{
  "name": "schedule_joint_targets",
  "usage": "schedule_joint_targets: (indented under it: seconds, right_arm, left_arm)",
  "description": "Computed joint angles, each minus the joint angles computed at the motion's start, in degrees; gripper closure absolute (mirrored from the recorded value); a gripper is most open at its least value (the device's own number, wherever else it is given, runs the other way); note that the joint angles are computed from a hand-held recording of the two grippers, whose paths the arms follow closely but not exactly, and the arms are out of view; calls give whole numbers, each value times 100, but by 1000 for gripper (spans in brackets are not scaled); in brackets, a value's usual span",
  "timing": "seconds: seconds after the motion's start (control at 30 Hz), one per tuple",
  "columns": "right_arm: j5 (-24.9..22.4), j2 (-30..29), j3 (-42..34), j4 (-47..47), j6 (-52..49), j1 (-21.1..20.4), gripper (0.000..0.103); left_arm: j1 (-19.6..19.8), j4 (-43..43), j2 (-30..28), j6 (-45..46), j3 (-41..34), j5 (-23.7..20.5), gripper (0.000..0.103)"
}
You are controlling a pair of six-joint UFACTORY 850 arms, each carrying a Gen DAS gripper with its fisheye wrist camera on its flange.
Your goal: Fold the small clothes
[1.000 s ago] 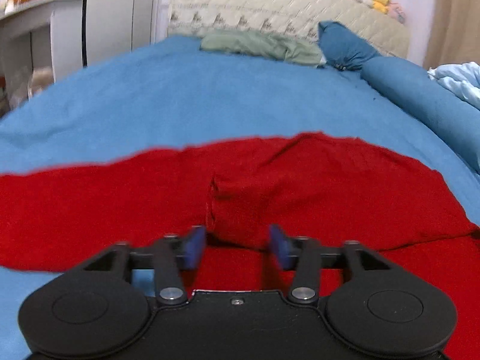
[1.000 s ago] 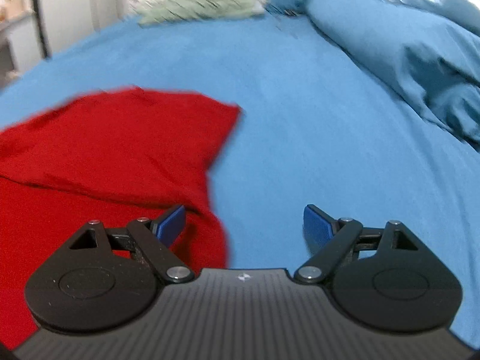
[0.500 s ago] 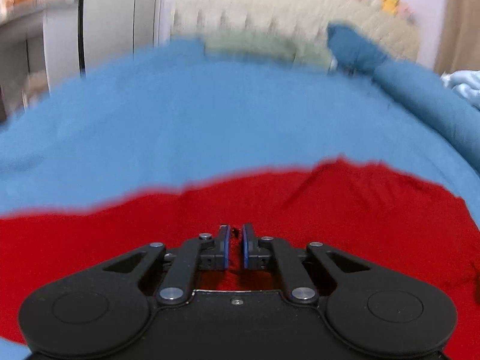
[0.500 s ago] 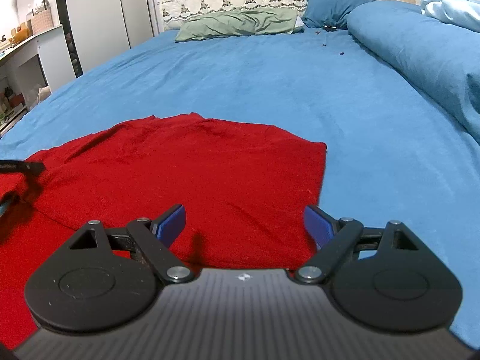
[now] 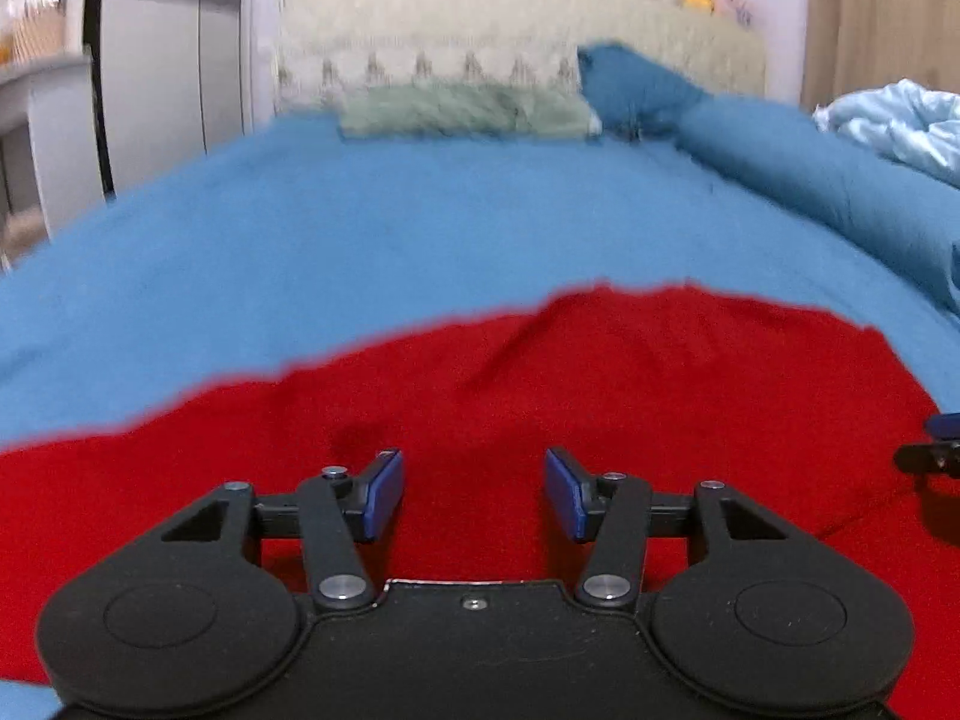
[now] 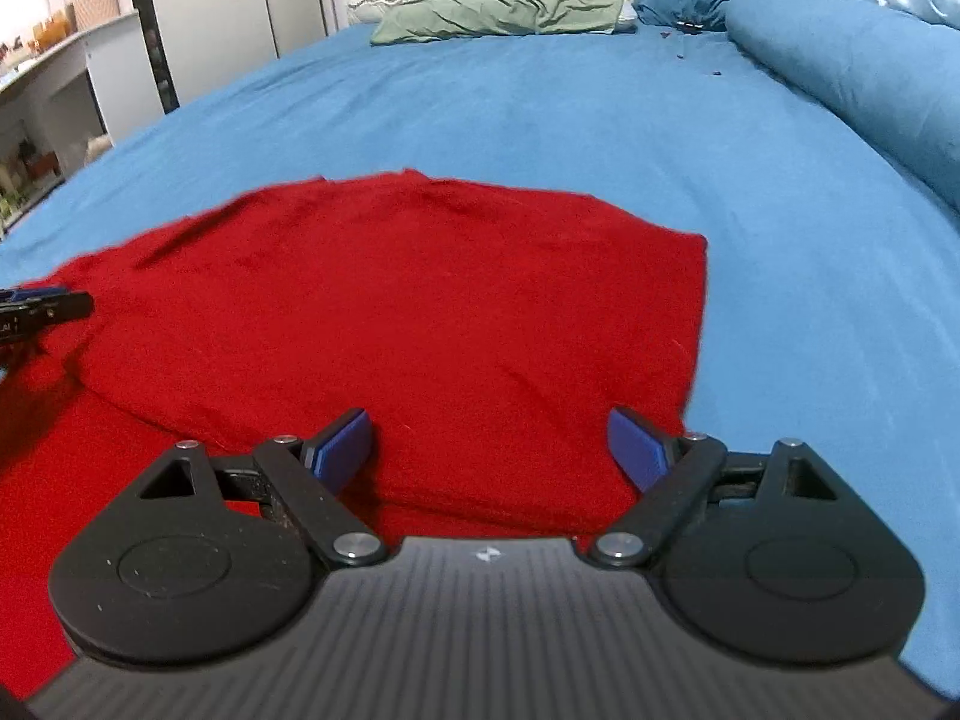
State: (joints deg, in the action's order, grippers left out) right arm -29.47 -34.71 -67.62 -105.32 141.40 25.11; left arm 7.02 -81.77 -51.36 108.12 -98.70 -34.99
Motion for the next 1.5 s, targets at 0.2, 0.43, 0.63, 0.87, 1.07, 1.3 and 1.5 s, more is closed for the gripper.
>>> schedule_joint_targets:
  seconds: [0.2,0.43,0.63,0.87,1.07,1.3,1.5]
  right_arm:
    - [3,111,190,52,-53,8,1]
    - [-139,69,-38,86,-240,-23,1]
    - [-101,-162,-345,-513,397,-272,1]
    - [36,-614,-821,-61,134,-636,0]
    - [-99,-409,-814,268,-424,-442,0]
    - [-434,263,-712,1201,-961,340,0]
    - [-28,16,-1329,1603,-1799,770,0]
  left_arm:
    - [63,695,-41,-884,-139,-48,44]
    - [-38,612,-271,-1006,-635,-140,29]
    - [-157,1151,-600,-1482,-1107,64,28]
    - [-94,1064,-457,-1509,-921,-36,27]
    - [206,574,79,-1485,-392,20,27]
    - [938,-407,751,-1370,144,229,1]
    - [1475,115,335,-2671,-509,531,1]
